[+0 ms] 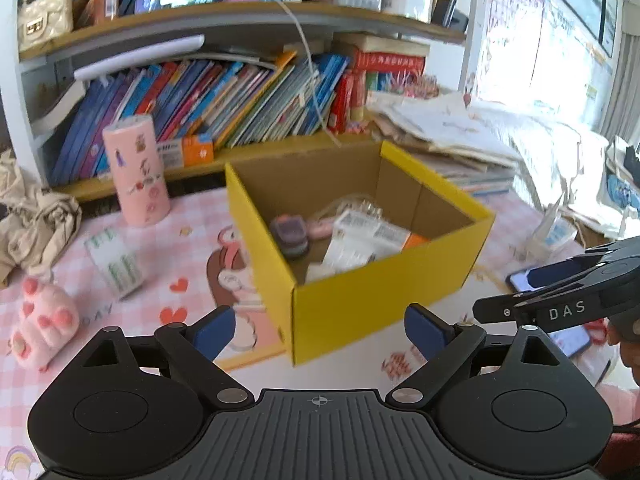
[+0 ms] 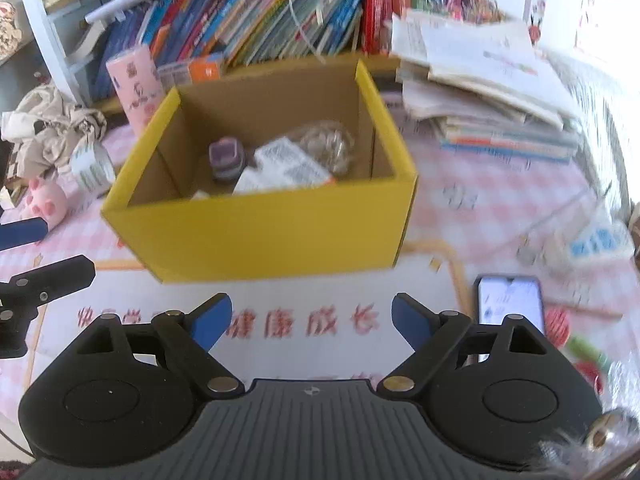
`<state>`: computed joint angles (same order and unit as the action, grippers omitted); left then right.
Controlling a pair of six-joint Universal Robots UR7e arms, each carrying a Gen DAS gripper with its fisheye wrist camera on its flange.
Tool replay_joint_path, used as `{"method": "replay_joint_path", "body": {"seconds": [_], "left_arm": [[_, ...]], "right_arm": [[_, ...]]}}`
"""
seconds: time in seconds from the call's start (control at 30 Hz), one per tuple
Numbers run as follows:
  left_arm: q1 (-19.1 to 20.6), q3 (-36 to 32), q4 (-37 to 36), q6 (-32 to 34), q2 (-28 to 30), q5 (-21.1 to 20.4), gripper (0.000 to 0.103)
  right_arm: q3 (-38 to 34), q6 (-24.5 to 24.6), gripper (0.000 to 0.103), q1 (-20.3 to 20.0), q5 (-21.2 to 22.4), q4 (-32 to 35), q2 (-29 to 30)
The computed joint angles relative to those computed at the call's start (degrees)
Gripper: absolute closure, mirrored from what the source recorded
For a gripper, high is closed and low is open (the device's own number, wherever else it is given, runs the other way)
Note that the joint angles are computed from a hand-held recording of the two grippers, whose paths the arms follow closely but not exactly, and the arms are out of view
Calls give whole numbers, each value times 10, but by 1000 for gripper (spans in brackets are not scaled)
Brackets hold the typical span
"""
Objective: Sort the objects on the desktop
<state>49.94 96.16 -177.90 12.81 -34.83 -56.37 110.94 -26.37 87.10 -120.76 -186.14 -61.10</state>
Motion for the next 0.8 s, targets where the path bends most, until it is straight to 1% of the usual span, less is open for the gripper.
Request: {"method": "replay_joint_path", "body": {"seconds": [0.13,0.37,0.53,0.8], "left_arm": [[9,15,13,0,-13,6,9],[24,25,35,-3,-32,7,9],[31,31,45,7,-43,-1,9],[42,36,62,22,-57,-10,9]], "right_arm": [[9,17,12,9,-26,-6,16],[10,42,10,25,-60,-16,45],[11,59,7,33,-73,-20,58],[10,90,7,44,-93,-19,75]]}}
